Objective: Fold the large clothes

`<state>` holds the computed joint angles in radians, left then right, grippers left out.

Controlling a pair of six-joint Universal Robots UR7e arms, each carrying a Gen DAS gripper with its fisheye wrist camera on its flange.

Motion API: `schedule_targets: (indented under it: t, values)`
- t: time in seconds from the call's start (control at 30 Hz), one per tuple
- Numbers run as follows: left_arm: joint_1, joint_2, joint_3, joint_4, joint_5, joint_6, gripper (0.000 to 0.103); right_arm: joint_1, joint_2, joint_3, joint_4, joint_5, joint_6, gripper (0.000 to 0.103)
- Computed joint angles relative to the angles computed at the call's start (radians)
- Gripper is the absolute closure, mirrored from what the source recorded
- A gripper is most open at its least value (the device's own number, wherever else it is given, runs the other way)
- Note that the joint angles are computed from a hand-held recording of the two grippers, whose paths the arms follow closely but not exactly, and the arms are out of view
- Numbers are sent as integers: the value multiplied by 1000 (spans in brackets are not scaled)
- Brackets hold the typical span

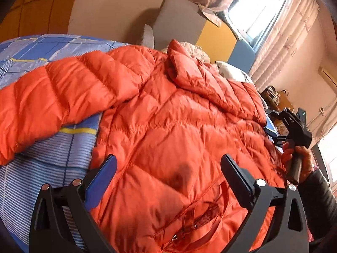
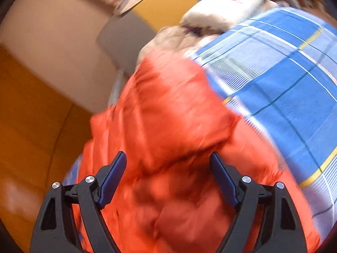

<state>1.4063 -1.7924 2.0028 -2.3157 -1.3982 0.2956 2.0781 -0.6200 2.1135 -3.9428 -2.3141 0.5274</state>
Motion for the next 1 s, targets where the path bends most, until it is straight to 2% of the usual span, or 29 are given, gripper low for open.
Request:
schedule_targets:
  t: [0.1, 0.23, 0.43, 0.6, 0.7, 0.83, 0.87, 0.9, 0.93, 0.97, 1.0]
  values:
    - [-3, 17, -22, -1, -13, -22, 5, -33, -17, 14, -44, 22, 19, 22]
    - [-15, 57, -57, -6, -49, -42, 5, -47, -24, 19, -31, 40, 8, 22]
    - [-17, 173, -133, -38, -122, -49, 5, -67, -22, 27, -27, 94, -16, 22]
    - [-26, 294, -235, 10, -128, -15, 14, -81, -32, 30, -34, 132, -29, 22]
    - [-30, 366, -298, 27, -113, -9, 19, -84, -38, 14, 16, 108, -44, 22]
    - [-34, 441, -356, 33, -96, -19, 29, -73, -44, -4, 93, 53, -46, 22]
    - [-39, 455, -365, 34, -85, -17, 39, -66, -45, -4, 104, 41, -50, 22]
    - [-42, 467, -373, 41, -79, -18, 44, -54, -48, -6, 124, 22, -60, 22]
    - [-47, 475, -376, 41, -69, -16, 50, -33, -53, -14, 185, -31, -59, 22]
    - [-53, 478, -371, 32, -50, -11, 63, -16, -53, -21, 219, -69, -66, 22]
    - [-55, 479, -368, 29, -41, -6, 71, 6, -49, -30, 247, -110, -85, 22]
